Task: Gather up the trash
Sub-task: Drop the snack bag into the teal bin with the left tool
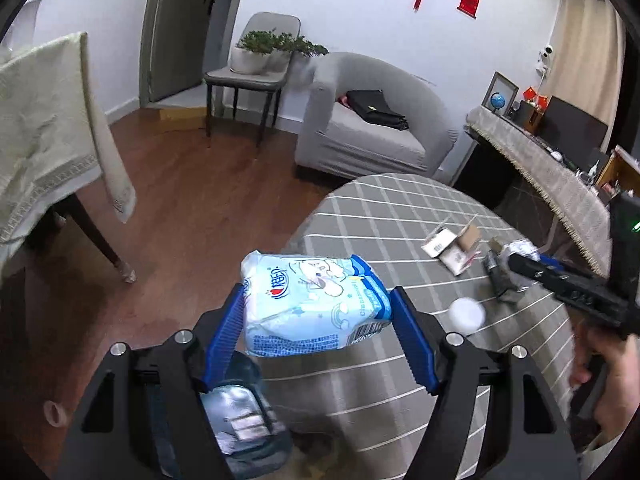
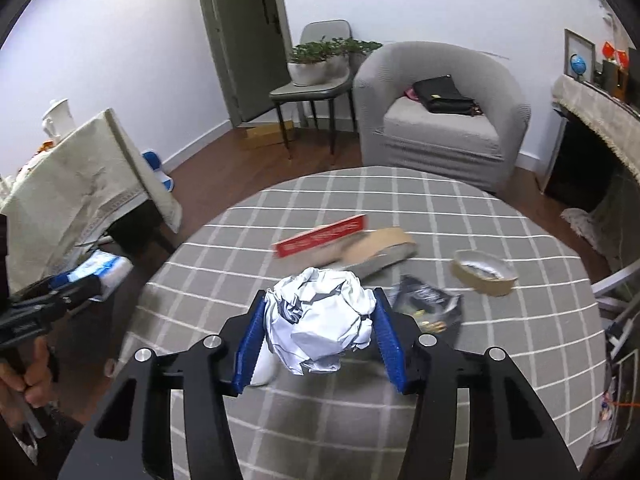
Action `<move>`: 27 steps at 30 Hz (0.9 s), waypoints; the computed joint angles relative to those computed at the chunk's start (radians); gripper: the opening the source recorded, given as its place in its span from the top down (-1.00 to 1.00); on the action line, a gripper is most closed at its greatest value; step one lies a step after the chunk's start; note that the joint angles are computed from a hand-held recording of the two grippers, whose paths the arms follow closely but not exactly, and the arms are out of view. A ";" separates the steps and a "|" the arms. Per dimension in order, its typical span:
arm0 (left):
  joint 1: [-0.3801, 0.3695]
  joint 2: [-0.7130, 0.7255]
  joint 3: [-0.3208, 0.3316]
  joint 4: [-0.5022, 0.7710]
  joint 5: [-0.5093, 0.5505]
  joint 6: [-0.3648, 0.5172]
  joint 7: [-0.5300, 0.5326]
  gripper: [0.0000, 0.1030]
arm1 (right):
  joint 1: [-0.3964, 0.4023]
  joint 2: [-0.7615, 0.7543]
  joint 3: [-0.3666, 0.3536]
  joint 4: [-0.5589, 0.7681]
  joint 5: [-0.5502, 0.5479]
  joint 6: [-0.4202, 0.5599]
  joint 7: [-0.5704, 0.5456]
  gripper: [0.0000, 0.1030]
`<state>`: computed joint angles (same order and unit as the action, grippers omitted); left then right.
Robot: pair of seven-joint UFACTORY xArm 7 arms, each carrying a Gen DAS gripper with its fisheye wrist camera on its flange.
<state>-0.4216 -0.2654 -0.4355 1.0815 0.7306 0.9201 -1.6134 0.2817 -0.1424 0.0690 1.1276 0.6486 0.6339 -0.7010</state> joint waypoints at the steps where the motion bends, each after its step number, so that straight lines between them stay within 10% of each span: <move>1: -0.004 -0.009 -0.001 -0.011 -0.011 0.027 0.013 -0.44 | 0.004 -0.007 0.003 -0.002 0.003 0.006 0.002 -0.02; 27: -0.020 -0.282 0.055 -0.553 -0.477 -0.175 0.110 -0.44 | 0.224 -0.104 0.076 -0.115 0.066 0.008 0.089 -0.02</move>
